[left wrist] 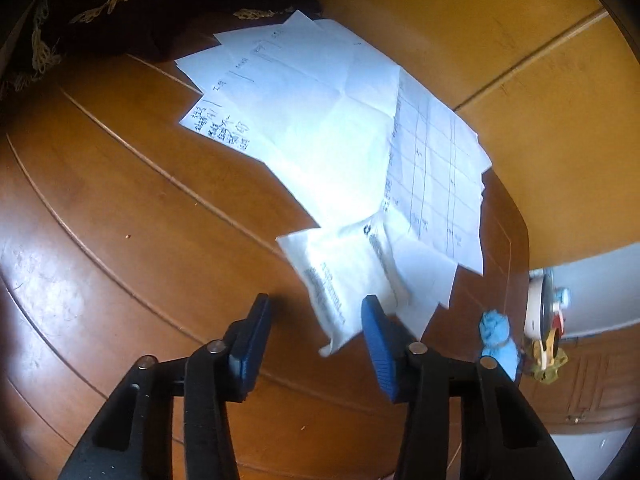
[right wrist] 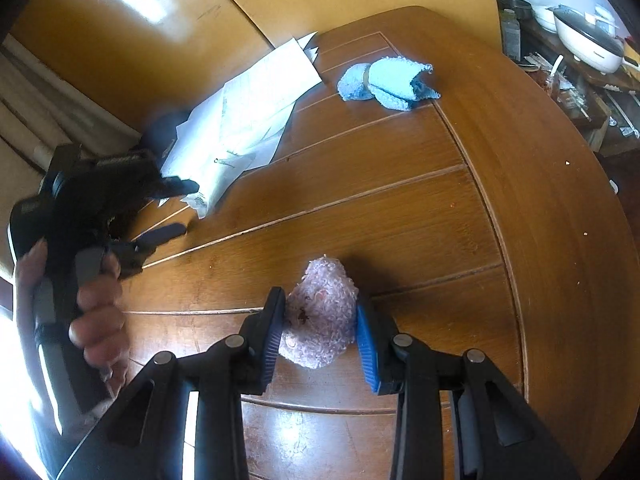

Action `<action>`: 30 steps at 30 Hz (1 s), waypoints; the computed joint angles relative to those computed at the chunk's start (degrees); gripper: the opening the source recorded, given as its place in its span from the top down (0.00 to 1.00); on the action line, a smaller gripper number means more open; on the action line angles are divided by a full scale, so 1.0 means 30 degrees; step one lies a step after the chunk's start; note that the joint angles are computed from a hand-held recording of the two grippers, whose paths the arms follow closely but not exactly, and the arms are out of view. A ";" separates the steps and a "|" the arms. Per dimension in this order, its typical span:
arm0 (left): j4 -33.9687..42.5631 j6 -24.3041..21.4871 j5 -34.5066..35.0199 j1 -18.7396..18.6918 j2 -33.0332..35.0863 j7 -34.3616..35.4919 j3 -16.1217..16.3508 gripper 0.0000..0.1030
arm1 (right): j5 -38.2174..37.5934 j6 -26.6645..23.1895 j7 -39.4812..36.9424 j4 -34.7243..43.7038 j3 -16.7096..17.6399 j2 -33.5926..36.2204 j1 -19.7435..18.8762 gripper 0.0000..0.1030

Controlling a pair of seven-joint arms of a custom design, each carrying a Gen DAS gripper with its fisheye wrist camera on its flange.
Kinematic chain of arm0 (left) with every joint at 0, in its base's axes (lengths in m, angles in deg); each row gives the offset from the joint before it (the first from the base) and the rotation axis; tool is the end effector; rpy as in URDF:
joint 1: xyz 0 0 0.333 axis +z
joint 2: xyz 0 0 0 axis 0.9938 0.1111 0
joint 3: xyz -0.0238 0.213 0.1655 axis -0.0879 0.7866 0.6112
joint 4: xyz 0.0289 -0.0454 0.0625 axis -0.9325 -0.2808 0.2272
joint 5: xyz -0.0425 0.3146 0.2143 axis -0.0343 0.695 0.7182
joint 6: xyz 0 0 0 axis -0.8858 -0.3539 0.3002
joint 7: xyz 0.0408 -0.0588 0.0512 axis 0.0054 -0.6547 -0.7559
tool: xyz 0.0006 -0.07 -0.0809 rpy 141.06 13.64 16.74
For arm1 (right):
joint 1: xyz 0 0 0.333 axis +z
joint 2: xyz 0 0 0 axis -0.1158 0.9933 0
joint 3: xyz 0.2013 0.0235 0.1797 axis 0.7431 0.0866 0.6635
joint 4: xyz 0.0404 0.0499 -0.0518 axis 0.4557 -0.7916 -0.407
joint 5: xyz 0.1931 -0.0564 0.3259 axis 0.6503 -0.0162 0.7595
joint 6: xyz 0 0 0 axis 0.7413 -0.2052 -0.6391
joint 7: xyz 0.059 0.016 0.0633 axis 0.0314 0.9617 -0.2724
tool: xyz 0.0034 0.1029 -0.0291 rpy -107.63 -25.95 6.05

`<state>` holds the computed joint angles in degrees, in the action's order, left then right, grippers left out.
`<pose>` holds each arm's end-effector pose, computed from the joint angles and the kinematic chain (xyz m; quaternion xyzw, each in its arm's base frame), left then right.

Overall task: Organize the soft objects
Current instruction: 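Grasp the white paper packet with the left tool, then carry the pink ball and white packet into the tray with both tools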

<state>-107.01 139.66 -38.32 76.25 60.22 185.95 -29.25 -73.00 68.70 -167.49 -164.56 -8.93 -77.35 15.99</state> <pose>0.5499 -0.2031 0.3701 0.6167 -0.7471 0.2264 0.1010 0.2865 0.2982 0.3690 -0.3017 0.9006 -0.1333 0.2831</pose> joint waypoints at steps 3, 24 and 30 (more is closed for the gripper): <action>0.0434 -0.0256 -0.0043 -0.0014 0.0358 -0.0528 -0.0026 0.68 | -0.0041 0.0263 0.0048 -0.0165 -0.0064 -0.0117 -0.0038 0.67; -0.3919 -0.3572 -0.3000 0.1553 -0.4275 0.4746 0.1895 1.00 | 0.0040 -0.0192 -0.0202 0.0116 0.0072 0.0080 0.0012 0.67; -0.7061 -0.6853 -0.3634 0.2892 -0.7680 0.8152 0.4254 1.00 | -0.0438 -0.1338 -0.0348 0.0898 0.0213 0.0751 0.0178 0.67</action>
